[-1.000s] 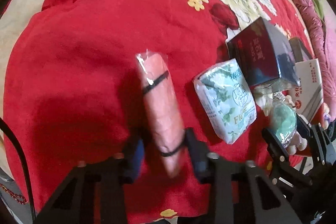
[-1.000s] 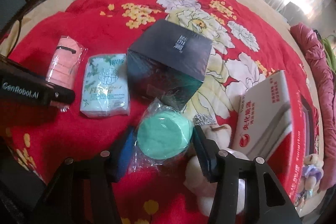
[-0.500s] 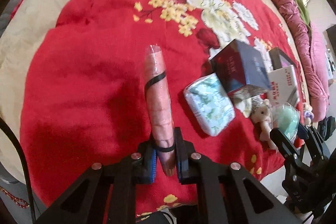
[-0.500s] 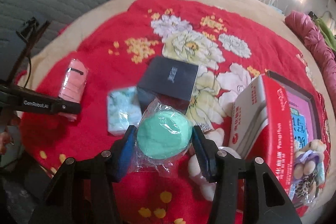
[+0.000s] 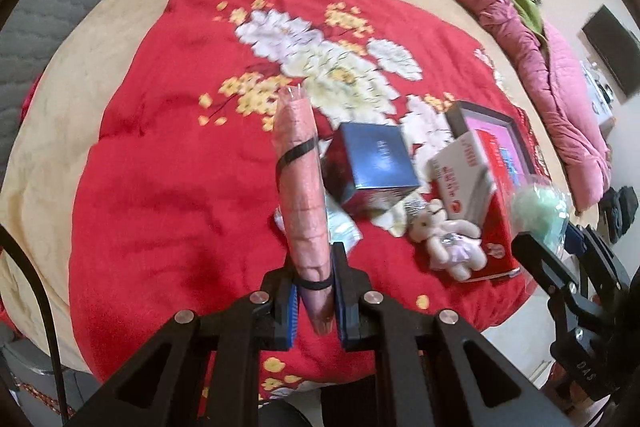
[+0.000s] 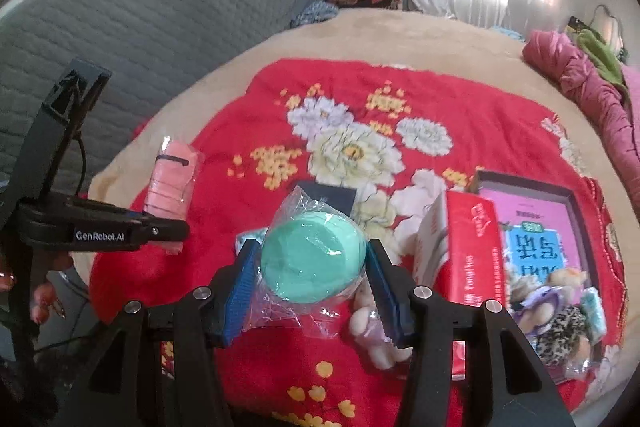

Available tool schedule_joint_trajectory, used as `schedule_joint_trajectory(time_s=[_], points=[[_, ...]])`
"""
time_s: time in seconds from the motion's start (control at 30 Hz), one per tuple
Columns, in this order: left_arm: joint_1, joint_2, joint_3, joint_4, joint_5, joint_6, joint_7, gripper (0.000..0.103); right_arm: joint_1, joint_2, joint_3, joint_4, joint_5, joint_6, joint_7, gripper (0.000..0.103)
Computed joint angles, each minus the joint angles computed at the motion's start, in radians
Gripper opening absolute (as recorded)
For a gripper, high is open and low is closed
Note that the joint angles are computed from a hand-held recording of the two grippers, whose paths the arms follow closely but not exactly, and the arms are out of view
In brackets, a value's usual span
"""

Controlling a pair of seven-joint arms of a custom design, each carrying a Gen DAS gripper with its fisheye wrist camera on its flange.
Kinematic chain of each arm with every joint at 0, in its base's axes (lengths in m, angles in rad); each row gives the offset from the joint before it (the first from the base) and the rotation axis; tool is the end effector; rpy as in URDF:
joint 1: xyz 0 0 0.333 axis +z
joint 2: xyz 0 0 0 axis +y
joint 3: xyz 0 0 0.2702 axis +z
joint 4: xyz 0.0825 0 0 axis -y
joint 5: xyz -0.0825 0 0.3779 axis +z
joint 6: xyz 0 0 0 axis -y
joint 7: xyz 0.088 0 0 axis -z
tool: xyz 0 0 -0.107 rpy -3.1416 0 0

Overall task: Organize soft objects
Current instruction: 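Lift both items and carry them over the pink book tray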

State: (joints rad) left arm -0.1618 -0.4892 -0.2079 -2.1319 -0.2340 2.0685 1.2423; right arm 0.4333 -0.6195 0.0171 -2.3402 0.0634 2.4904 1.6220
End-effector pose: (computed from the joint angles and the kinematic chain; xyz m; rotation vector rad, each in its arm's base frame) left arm 0.4157 -0.1903 0.5992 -2.1583 2.0938 -0.6604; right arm 0.3902 0.1899 0.6104 -1.9924 1.3713 -0.4495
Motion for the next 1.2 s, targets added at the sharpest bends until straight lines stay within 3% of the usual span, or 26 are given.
schedule_joint_trajectory(time_s=[0.27, 0.57, 1.2], points=[[-0.039, 0.062, -0.042, 0.117, 0.018, 0.002, -0.001, 0.014, -0.060, -0.116, -0.018, -0.043, -0.028, -0.010, 0.044, 0.055], [-0.111, 0.209, -0.096, 0.311, 0.062, -0.002, -0.006, 0.014, -0.176, -0.263, -0.060, -0.093, -0.092, -0.044, 0.104, 0.055], [-0.301, 0.550, -0.148, 0.725, 0.201, -0.049, -0.005, 0.014, -0.331, -0.414, -0.141, -0.139, -0.147, -0.104, 0.113, 0.055]])
